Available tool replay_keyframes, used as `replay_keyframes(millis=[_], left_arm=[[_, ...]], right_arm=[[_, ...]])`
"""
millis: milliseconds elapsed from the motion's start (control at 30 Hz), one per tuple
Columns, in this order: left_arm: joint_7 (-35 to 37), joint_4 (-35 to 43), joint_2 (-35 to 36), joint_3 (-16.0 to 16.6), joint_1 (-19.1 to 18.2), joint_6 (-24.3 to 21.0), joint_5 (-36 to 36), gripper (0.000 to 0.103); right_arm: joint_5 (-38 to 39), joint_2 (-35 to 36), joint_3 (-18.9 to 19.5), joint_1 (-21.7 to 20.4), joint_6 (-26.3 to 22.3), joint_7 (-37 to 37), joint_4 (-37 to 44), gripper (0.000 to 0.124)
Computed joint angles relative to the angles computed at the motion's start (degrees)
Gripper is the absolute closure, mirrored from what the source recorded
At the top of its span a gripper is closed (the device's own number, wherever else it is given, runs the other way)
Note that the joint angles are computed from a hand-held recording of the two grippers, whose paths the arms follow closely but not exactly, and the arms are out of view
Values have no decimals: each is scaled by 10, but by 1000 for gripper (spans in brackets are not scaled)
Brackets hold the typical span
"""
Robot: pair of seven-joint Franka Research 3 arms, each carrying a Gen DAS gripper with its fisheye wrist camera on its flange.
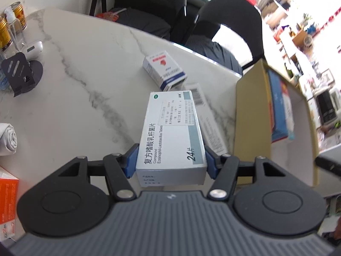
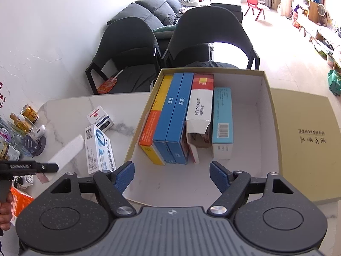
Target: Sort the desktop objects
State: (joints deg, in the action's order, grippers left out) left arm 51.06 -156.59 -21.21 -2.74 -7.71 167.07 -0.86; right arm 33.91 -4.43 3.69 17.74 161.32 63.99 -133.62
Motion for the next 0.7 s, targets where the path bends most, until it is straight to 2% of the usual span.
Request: replay_keyframes(millis=[167,400,700], left_arm=[[-10,7,-7,-5,3,20,7,43],[-1,18,8,13,-23,51,-7,43],[32,25,17,38,-82,72,-57,43]], right_arm=[[15,6,1,4,-10,-9,6,44],[32,8,2,4,-16,-13,14,43],[82,17,-1,1,-51,-18,29,43]])
